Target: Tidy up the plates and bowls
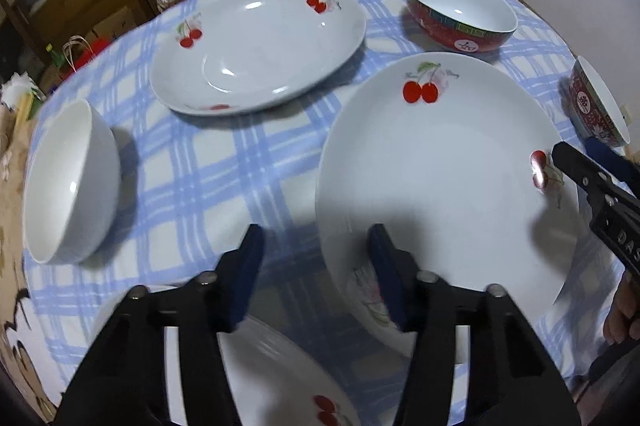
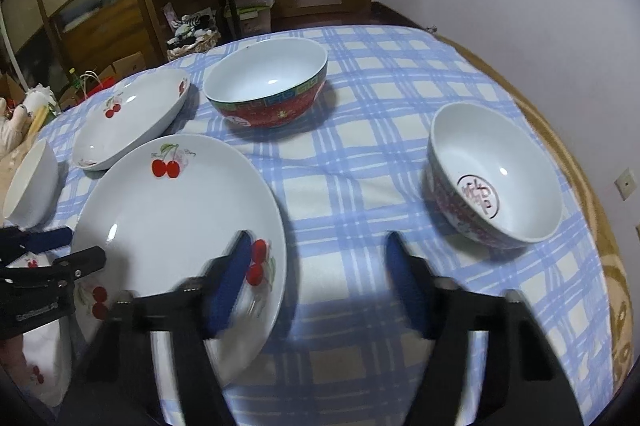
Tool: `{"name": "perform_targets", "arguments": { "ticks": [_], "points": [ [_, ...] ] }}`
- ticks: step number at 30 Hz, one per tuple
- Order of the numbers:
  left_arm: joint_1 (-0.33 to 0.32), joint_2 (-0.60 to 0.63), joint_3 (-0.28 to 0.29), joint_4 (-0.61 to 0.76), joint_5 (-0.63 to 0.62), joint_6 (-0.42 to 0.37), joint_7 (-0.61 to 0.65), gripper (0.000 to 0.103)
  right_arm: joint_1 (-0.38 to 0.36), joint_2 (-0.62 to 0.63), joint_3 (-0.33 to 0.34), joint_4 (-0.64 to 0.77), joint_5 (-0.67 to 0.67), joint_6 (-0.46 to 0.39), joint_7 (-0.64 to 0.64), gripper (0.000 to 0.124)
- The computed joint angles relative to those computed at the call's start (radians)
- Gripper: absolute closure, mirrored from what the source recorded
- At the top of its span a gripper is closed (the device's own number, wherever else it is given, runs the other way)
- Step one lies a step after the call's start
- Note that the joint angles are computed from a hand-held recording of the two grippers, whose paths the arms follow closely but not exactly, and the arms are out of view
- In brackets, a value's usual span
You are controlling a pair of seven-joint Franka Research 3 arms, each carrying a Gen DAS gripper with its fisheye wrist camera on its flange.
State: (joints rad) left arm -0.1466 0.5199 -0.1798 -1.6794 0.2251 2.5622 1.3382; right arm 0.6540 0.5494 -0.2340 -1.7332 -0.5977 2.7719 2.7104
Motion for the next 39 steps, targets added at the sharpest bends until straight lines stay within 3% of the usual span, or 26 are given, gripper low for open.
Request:
{"name": "perform_targets", "arguments": {
  "ticks": [4,10,12,17,22,39],
  "points": [
    [0.003,-0.006,0.001,-0.018,-0.016,0.036,-0.029,0.06,-0.028,0.004,0.027,-0.007,0.056,0.03,-0.044,0.079],
    [0.018,-0.009,-0.02,-0.034,-0.028,0.069,0.003,0.076,-0.07,0.009,0.078,-0.011,0.163,0.086,-0.173,0.113],
    [0.004,-0.017,-0.009,-0.045,-0.004,0.08,0.005,0.083,-0.071,0.013,0.087,-0.004,0.202,0.082,-0.223,0.113],
    [-0.014,-0.014,0.007,-0.041,0.031,0.081,-0.025,0.084,-0.02,0.022,0.042,0.013,0.216,0.044,-0.243,0.114],
    [0.001,-0.014,-0.004,-0.044,0.003,0.086,-0.028,0.083,-0.02,0.022,0.044,0.017,0.244,0.028,-0.255,0.114],
    [-0.023,-0.018,0.019,-0.059,0.075,0.12,-0.062,0.083,-0.012,0.031,0.036,0.03,0.241,0.004,-0.251,0.113]
  ]
}}
